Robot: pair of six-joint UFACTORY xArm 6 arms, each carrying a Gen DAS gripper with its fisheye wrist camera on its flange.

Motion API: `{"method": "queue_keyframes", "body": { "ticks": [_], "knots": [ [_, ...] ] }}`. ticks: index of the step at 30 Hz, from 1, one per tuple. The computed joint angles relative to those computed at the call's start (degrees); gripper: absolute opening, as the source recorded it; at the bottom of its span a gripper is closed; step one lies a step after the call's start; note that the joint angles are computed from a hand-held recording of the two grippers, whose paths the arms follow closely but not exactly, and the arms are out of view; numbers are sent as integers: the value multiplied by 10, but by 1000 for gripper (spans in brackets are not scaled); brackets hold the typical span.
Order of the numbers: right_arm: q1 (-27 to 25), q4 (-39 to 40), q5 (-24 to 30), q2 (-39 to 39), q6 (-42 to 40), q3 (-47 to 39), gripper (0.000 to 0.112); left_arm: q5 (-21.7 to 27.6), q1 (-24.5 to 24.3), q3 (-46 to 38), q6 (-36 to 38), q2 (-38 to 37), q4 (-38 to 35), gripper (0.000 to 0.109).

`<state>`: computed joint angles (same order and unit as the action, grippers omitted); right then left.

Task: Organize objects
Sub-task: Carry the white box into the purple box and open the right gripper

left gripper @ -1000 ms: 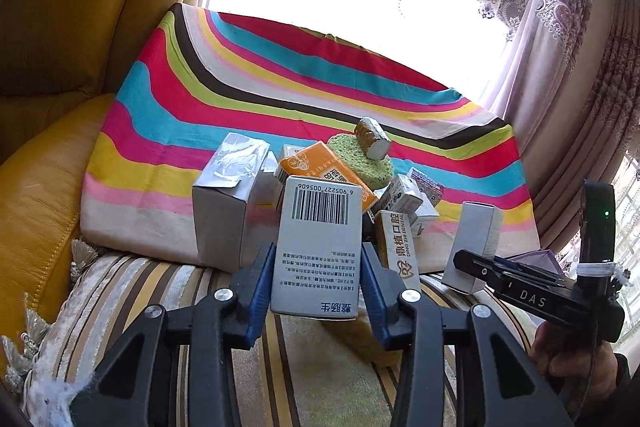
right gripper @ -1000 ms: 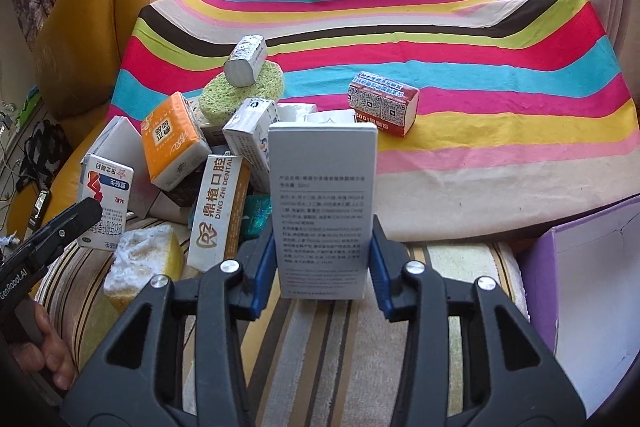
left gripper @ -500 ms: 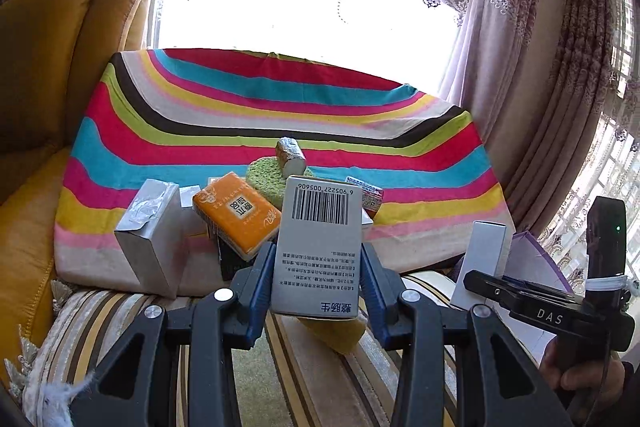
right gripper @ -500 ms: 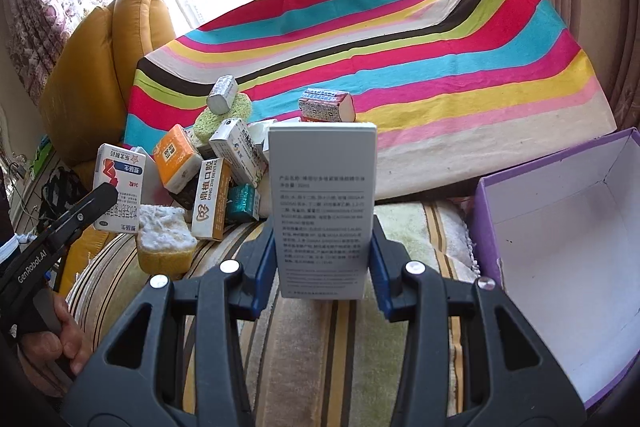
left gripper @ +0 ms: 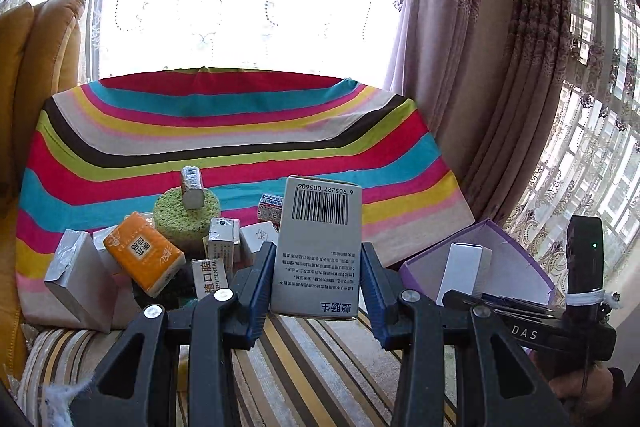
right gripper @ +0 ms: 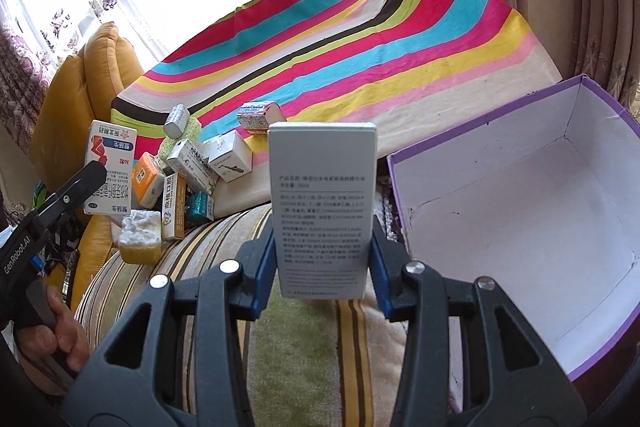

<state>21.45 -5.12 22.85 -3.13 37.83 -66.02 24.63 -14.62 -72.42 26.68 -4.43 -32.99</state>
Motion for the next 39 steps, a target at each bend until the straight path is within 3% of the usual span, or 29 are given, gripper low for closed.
{"method": "queue_keyframes", "body": {
  "ticks": [12,19,30,34,39],
  "knots": [
    [-60,-11,20,-66,41,75,45,139,-63,-102,39,87,-27,42],
    [-91,-11,38,-103,59,120,45,190,-97,-133,42,121,-8,42],
    [-120,-19,53,-141,84,163,46,221,-122,-167,43,151,0,44],
    [-122,-17,54,-145,87,166,47,216,-121,-164,39,150,2,65],
    [-118,-32,61,-146,96,162,54,199,-114,-153,28,141,11,70]
  ]
}}
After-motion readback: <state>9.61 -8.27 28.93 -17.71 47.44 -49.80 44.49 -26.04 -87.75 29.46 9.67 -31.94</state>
